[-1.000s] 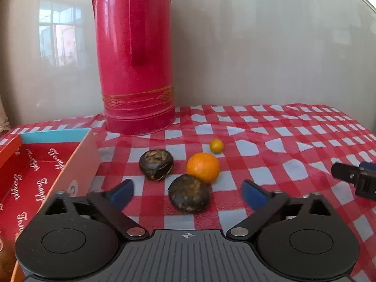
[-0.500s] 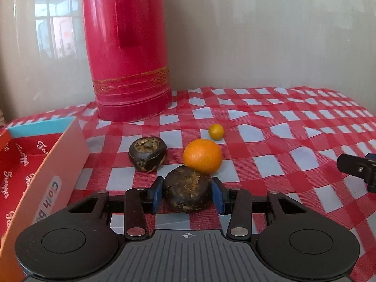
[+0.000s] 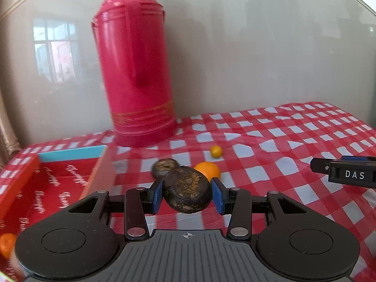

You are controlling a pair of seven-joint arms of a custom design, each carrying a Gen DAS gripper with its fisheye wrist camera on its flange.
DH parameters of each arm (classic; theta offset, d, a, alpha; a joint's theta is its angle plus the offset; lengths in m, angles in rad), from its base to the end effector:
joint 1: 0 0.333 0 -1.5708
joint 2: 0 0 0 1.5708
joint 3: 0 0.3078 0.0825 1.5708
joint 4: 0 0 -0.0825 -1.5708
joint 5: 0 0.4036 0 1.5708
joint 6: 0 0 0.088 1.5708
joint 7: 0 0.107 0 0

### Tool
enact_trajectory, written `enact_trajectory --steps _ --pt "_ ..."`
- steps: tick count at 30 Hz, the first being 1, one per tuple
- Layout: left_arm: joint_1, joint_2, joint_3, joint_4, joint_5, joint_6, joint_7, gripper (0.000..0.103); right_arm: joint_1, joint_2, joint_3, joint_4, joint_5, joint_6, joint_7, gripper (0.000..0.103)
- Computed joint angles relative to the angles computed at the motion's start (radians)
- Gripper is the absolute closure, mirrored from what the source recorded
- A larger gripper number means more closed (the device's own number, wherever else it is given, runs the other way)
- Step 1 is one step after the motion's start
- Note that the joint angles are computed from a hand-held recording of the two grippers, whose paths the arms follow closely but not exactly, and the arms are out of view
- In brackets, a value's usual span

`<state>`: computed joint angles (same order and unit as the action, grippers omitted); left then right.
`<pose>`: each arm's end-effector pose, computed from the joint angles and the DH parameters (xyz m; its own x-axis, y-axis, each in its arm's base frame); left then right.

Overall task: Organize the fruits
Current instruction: 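Carry the dark brown fruit into the box and open the left tool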

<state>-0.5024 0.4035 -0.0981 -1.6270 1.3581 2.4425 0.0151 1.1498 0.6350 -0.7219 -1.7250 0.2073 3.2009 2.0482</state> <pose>0.5989 -0.3976 0.4179 0.1099 -0.9862 -0.1238 -0.4968 0.0534 -0.8662 0.6240 0.3740 0.3940 0.1504 -0.9737 -0.1710 -0.5394 0.0641 -0.8396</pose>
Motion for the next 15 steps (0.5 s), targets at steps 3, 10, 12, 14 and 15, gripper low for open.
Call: enact_trajectory --steps 3,10,12,14,15 --pt "0.003 -0.06 0.0 -0.068 0.024 -0.018 -0.037 0.06 0.007 -0.007 0.002 -0.005 0.006 0.008 0.002 0.038" --pt "0.057 -0.187 -0.044 -0.227 0.07 -0.08 -0.125 0.06 0.008 -0.009 0.037 0.017 0.028 0.011 -0.004 0.038" --pt "0.078 -0.221 -0.056 -0.27 0.077 -0.099 -0.149 0.06 0.0 -0.003 0.057 0.037 0.028 0.01 -0.004 0.038" --pt "0.101 -0.251 -0.068 -0.308 0.074 -0.108 -0.166 0.06 -0.008 0.006 0.079 0.061 0.02 0.007 -0.01 0.038" --pt "0.112 -0.269 -0.073 -0.33 0.077 -0.115 -0.181 0.06 -0.013 0.009 0.091 0.072 0.014 0.005 -0.014 0.038"
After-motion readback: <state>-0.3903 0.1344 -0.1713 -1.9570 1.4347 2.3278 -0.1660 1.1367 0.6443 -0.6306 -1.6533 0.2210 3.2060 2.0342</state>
